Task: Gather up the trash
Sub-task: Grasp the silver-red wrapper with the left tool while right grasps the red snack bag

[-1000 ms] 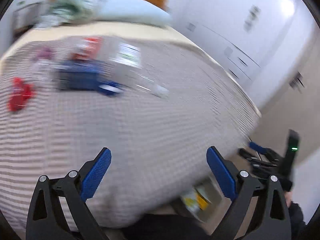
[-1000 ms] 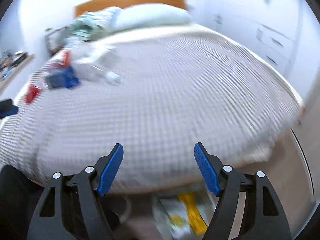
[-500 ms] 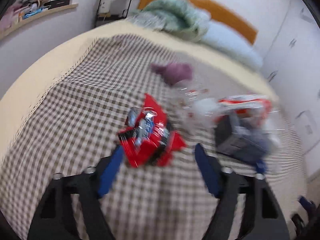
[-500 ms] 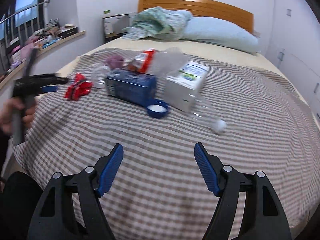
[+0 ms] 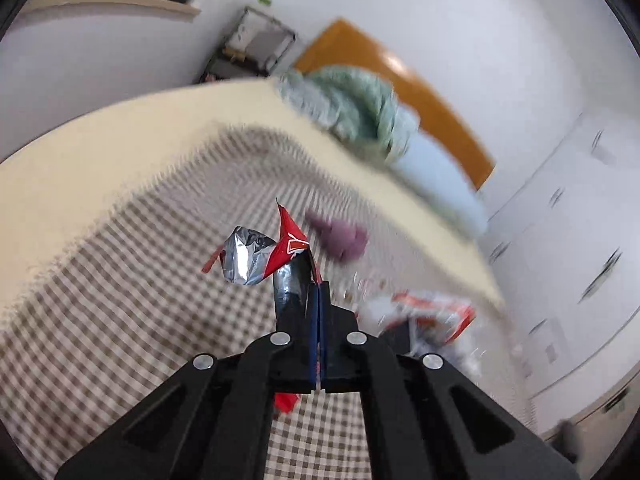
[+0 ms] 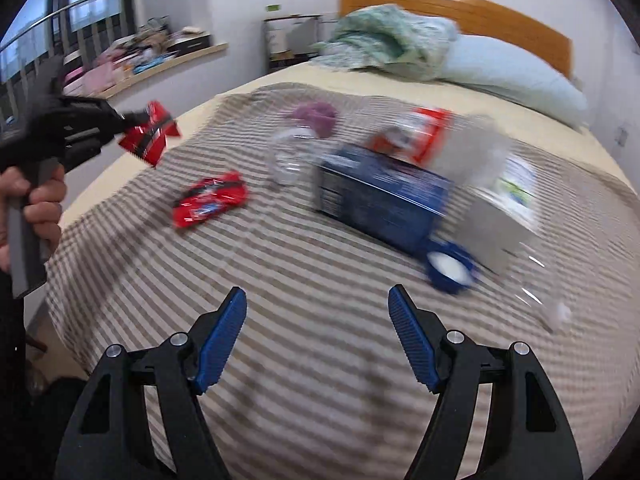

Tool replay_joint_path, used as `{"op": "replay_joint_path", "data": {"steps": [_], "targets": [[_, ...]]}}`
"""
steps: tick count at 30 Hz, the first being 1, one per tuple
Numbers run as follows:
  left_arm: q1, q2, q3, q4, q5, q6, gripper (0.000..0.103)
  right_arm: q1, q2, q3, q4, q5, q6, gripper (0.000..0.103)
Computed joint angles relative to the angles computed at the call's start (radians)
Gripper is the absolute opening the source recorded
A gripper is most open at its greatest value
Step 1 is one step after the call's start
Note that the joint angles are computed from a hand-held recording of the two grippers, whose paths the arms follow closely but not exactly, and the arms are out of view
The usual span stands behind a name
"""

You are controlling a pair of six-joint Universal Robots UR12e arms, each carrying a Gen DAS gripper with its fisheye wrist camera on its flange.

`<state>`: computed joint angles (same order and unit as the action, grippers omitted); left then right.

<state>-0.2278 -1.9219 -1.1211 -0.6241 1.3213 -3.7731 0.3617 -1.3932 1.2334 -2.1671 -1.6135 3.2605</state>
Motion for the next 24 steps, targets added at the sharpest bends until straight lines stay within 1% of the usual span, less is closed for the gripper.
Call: {"op": "replay_joint_path", "data": {"steps": [2, 3, 5, 7, 8, 9, 10, 11, 12, 13, 14, 15, 16, 17, 18, 20, 22, 23, 24], "targets": [[0.018, 0.023, -0.044, 0.044, 0.012, -0.041, 0.0, 0.016, 0.046, -0.056, 0.008, 0.024, -0.05, 0.07], [0.025, 0.029, -0.055, 0.046, 0.024, -0.057, 0.0, 0.024, 0.073, -0.086, 0.002, 0.043, -0.084, 0.07], [0.045, 0.041, -0.086, 0.06, 0.013, -0.087, 0.0, 0.035, 0.127, -0.148, 0.009, 0.069, -0.13, 0.07], [0.055, 0.043, -0.097, 0.042, 0.004, -0.093, 0.0, 0.04, 0.194, -0.232, 0.045, 0.11, -0.155, 0.07], [0.055, 0.043, -0.092, 0.008, 0.011, -0.076, 0.0, 0.043, 0.222, -0.267, 0.061, 0.115, -0.171, 0.07], [0.053, 0.042, -0.088, -0.023, 0.034, -0.064, 0.0, 0.048, 0.254, -0.309, 0.086, 0.117, -0.195, 0.07], [0.055, 0.045, -0.091, -0.029, 0.035, -0.062, 0.0, 0.05, 0.288, -0.357, 0.126, 0.129, -0.217, 0.07], [0.06, 0.049, -0.102, -0.022, 0.016, -0.067, 0.0, 0.052, 0.316, -0.399, 0.17, 0.132, -0.229, 0.07], [0.064, 0.048, -0.108, -0.014, 0.0, -0.073, 0.0, 0.057, 0.352, -0.455, 0.223, 0.116, -0.233, 0.07], [0.067, 0.039, -0.101, -0.013, -0.015, -0.076, 0.0, 0.06, 0.387, -0.509, 0.277, 0.103, -0.234, 0.07], [0.068, 0.03, -0.09, -0.025, -0.021, -0.071, 0.0, 0.061, 0.41, -0.544, 0.309, 0.103, -0.234, 0.069], [0.068, 0.027, -0.087, -0.038, -0.019, -0.062, 0.0, 0.062, 0.432, -0.577, 0.338, 0.099, -0.225, 0.067], [0.066, 0.02, -0.079, -0.054, -0.009, -0.053, 0.0, 0.061, 0.448, -0.603, 0.366, 0.101, -0.213, 0.061], [0.068, 0.013, -0.071, -0.064, -0.011, -0.052, 0.0, 0.061, 0.462, -0.627, 0.385, 0.099, -0.2, 0.05], [0.068, 0.009, -0.067, -0.081, -0.014, -0.052, 0.0, 0.063, 0.472, -0.644, 0.396, 0.09, -0.189, 0.045], [0.067, 0.003, -0.061, -0.094, -0.013, -0.049, 0.0, 0.066, 0.488, -0.672, 0.422, 0.076, -0.172, 0.042], [0.065, 0.0, -0.059, -0.102, -0.016, -0.049, 0.0, 0.068, 0.496, -0.679, 0.429, 0.066, -0.18, 0.04], [0.065, -0.001, -0.06, -0.098, -0.021, -0.048, 0.0, 0.067, 0.493, -0.67, 0.422, 0.071, -0.18, 0.037], [0.063, -0.002, -0.057, -0.101, -0.021, -0.047, 0.0, 0.062, 0.499, -0.683, 0.435, 0.086, -0.157, 0.033]]}}
